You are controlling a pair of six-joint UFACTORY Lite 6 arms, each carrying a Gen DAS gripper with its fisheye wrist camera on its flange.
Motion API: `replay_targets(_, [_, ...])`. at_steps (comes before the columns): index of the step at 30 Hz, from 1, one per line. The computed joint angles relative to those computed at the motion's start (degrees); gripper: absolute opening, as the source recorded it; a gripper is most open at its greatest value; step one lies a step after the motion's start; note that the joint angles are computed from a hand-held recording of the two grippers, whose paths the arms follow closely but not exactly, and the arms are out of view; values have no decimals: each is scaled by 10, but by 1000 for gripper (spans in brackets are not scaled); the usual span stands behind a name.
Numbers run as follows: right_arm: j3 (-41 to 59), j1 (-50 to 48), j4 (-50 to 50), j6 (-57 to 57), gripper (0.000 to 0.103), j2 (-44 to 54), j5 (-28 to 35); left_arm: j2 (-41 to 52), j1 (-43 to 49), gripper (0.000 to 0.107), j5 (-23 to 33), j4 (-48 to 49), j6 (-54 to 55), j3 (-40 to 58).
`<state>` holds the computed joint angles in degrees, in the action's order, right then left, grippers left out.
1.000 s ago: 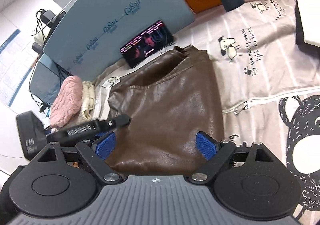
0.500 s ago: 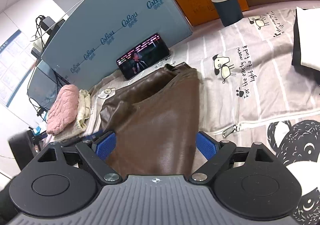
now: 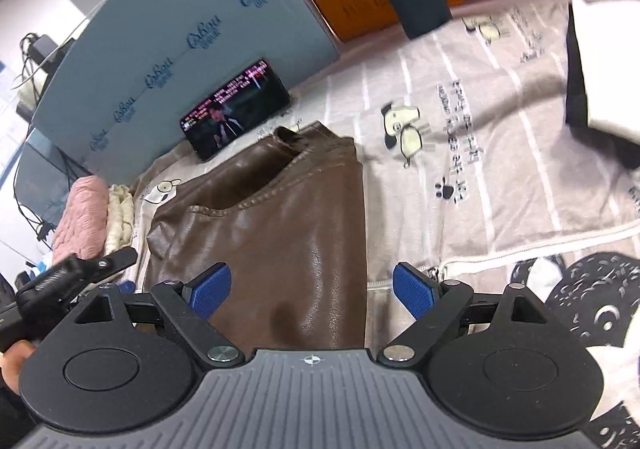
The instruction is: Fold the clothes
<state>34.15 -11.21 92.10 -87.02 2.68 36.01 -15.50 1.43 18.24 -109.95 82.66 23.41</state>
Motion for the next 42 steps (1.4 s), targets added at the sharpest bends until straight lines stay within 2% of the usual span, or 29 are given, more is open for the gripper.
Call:
replay_targets(2, [18, -2, -12, 7, 88, 29, 9, 27, 30, 90, 48, 82, -73, 11])
replay_targets(5, [44, -1, -27, 25, 88, 65, 15, 52, 9, 91, 32, 148, -123, 24])
replay_targets(7, [60, -4, -35, 37, 88, 88, 27, 64, -1, 96, 42, 111, -74, 23])
replay_targets(10, [77, -4, -31, 34, 90, 114, 46, 86, -1, 99, 70, 110, -55, 34])
replay_targets(14, [112, 1, -35, 42, 91, 152, 66, 131, 4, 102, 127, 98, -38, 58])
replay_targets(17, [138, 1, -26, 48, 96, 186, 89, 162, 2, 102, 157, 53, 2, 69])
replay_targets(19, [155, -1, -20, 52, 97, 209, 107, 186, 10, 102, 191, 22, 19, 73])
replay_targets(22, [160, -13, -9, 45, 97, 226, 130, 255, 54, 102, 315, 14, 6, 83])
replay_targets(24, [160, -21, 0, 37, 95, 234, 144, 293, 47, 102, 355, -7, 15, 89])
replay_targets(25, [157, -22, 6, 38, 91, 231, 141, 293, 31, 102, 347, -19, 24, 90])
replay_targets(27, [140, -14, 16, 51, 72, 207, 109, 278, -5, 102, 317, -34, 37, 90])
replay_targets(29, [126, -11, 18, 61, 44, 189, 91, 275, -26, 102, 317, -51, 34, 88])
replay_targets(32, [103, -22, 28, 59, 26, 164, 95, 264, -49, 100, 323, -71, 35, 78])
replay_targets(35, [91, -56, 21, 69, 19, 153, 145, 232, -87, 87, 292, -104, 61, 64])
replay_targets(37, [84, -76, 11, 78, 19, 143, 174, 216, -115, 64, 262, -136, 84, 59])
replay_targets(38, [81, -88, 3, 82, 19, 136, 185, 209, -133, 59, 239, -160, 96, 58])
replay_targets(39, [78, -101, -4, 87, 19, 131, 200, 203, -152, 48, 213, -184, 107, 60])
replay_targets(40, [76, -113, -9, 94, 19, 128, 215, 198, -172, 44, 185, -208, 118, 63])
replay_targets(42, [75, -146, -28, 109, 19, 127, 249, 189, -208, 43, 153, -247, 134, 67])
